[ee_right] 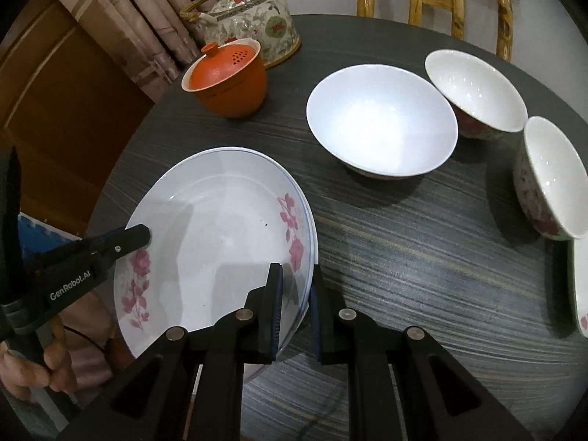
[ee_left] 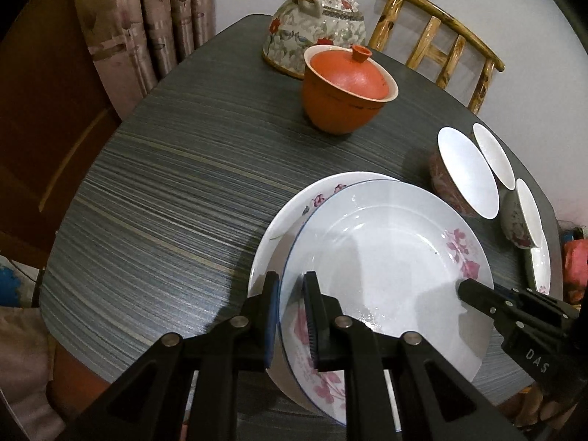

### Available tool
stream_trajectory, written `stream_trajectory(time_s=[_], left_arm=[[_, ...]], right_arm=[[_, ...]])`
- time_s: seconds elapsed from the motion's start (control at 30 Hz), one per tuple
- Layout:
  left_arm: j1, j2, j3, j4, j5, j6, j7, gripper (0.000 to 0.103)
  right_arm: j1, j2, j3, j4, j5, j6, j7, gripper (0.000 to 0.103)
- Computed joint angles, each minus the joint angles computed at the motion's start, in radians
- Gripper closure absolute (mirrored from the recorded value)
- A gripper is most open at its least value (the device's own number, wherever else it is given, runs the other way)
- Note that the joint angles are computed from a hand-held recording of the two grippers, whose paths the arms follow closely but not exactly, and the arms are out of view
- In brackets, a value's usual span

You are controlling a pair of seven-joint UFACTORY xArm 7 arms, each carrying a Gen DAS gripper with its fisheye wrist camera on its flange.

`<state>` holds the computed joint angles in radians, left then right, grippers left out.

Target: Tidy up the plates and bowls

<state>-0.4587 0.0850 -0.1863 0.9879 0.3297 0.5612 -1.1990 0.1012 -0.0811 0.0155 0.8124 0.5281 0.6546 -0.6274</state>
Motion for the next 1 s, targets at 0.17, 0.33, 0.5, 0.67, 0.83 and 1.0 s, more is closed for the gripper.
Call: stream_trajectory(time_s=[0.17, 0.33, 0.5, 0.67, 0.83, 1.0], left_arm=[[0.007, 0.002, 0.002, -0.017, -0.022, -0.033, 0.028, 0.089], [0.008, 0.005, 0.003, -0.014, -0.032, -0.032, 0.048, 0.089], [0.011, 0.015, 0.003, -0.007, -0.069, -0.03, 0.076, 0.089], [0.003, 0.022, 0.007, 0.011, -0.046, -0.002, 0.066, 0.089], [-0.001, 0.029, 0.008, 0.023, -0.043, 0.009, 0.061, 0.089], [-0.004, 0.029, 0.009, 0.035, -0.033, 0.033, 0.059, 0.089]], right_arm=[[0.011, -0.008, 0.014, -0.019, -0.051, -0.054, 0.024, 0.089], [0.023, -0.01, 0.017, -0.026, -0.083, -0.082, 0.052, 0.088], [0.027, -0.012, 0.019, -0.032, -0.109, -0.102, 0.071, 0.086], [0.026, -0.003, 0.018, -0.036, -0.159, -0.1, 0.104, 0.085], [0.026, 0.002, 0.016, -0.035, -0.142, -0.097, 0.08, 0.084], [0.025, -0.001, 0.015, -0.035, -0.13, -0.094, 0.069, 0.082]])
